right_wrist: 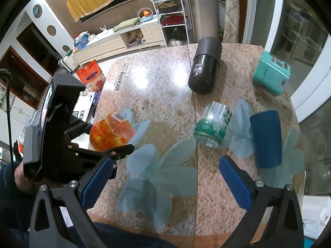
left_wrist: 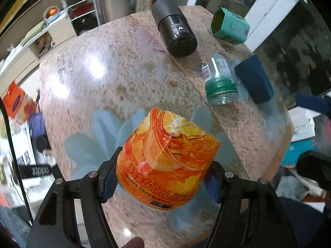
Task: Flip cup upright
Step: 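Lift the orange cup with the left tool toward the right tool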
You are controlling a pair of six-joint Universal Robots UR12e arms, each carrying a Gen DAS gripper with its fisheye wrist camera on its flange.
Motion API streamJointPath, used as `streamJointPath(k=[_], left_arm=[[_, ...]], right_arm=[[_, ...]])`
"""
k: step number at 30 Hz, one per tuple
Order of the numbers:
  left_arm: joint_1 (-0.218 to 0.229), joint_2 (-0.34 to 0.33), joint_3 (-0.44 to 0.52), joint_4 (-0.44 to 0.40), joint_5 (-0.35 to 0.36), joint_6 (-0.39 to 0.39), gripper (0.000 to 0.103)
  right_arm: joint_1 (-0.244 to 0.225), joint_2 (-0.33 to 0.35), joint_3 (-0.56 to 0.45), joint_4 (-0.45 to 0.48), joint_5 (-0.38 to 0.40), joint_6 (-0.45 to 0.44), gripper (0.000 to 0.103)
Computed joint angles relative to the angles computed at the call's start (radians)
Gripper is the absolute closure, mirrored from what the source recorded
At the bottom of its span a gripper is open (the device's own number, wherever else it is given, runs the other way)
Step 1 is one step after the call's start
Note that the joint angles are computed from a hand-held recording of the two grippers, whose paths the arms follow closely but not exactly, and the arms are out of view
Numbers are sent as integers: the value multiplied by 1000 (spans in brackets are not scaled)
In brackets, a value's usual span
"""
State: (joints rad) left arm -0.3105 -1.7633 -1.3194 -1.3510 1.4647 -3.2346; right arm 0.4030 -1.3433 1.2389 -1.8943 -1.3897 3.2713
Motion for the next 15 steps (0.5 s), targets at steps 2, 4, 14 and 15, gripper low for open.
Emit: streamJointPath(k=[2,4,14,15], left_arm=[[-16,11,0,-7,34,-29,30],[-24,18,-1,-8,43,-61,30],[-53,45,-30,2,-3,-252,30],[-58,42,-34,2,0,-281,30]], right_arm=[[4,-9,11,-1,-20,17,0],[2,-17,23,2,-19,32,0],[-10,-43,59,35,9,64,0],[-12,-46,65,34,10,64,0]])
